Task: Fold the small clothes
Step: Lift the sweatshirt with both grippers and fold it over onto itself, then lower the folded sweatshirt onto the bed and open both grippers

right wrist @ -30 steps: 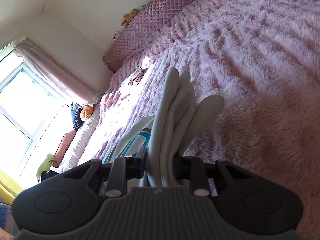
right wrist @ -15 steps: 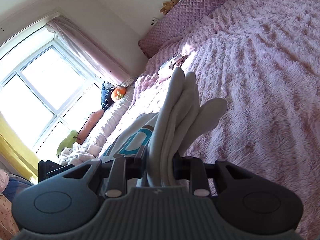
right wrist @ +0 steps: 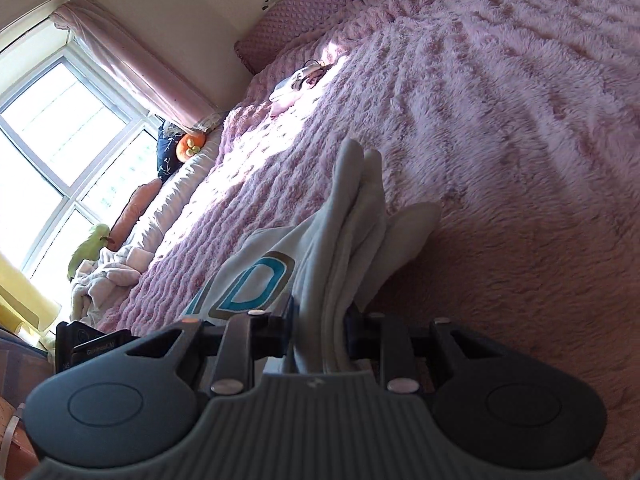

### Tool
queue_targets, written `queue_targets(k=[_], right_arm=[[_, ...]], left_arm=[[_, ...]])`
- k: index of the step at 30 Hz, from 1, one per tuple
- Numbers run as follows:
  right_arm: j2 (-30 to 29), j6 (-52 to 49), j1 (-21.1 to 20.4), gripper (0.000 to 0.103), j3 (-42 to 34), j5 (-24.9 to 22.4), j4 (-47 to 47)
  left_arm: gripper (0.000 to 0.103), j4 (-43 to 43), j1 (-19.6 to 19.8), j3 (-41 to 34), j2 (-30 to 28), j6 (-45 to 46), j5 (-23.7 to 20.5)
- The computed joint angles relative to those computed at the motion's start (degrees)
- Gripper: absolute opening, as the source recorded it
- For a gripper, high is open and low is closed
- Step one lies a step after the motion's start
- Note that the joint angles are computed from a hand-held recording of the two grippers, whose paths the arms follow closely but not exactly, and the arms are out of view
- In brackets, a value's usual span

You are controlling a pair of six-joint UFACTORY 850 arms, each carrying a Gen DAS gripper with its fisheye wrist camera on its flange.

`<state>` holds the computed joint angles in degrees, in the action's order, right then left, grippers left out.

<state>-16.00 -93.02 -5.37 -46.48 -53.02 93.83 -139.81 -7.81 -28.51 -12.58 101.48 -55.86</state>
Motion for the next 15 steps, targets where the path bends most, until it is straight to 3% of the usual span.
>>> queue_targets(k=[5,7,8,10,12,15], right_arm=[[-4.6,0.0,-0.6,0.025,-1.7,0.9,-0.5],[-5.1,-1.7,-1.0,0.04,-1.8,1.7,-0.2],[-4.9,-3.7,-0.9,0.042,-1.6,3.0,0.1],[-4.2,-6.5,-1.0,0.042,-1.4,4.4,-0.4],[-2.1,-11.0,-0.9,0.043,-0.6,6.9,0.6],[3.0,-22.5,0.9,0.042,2.0,13.3,7.6]], left_arm=[[0.039,0.0,1.5,0.3,-1.9,0.8,2.2],[0.042,1.5,2.8,0.9,-1.6,-0.8,2.5],[0.044,1.9,3.2,1.3,-0.6,-0.8,3.4],[0.044,1.4,3.1,2.8,3.4,1.4,8.0],[0.045,-1.0,2.4,4.3,9.3,5.3,15.5],[0.045,-9.6,-0.4,5.6,17.1,15.3,24.5]])
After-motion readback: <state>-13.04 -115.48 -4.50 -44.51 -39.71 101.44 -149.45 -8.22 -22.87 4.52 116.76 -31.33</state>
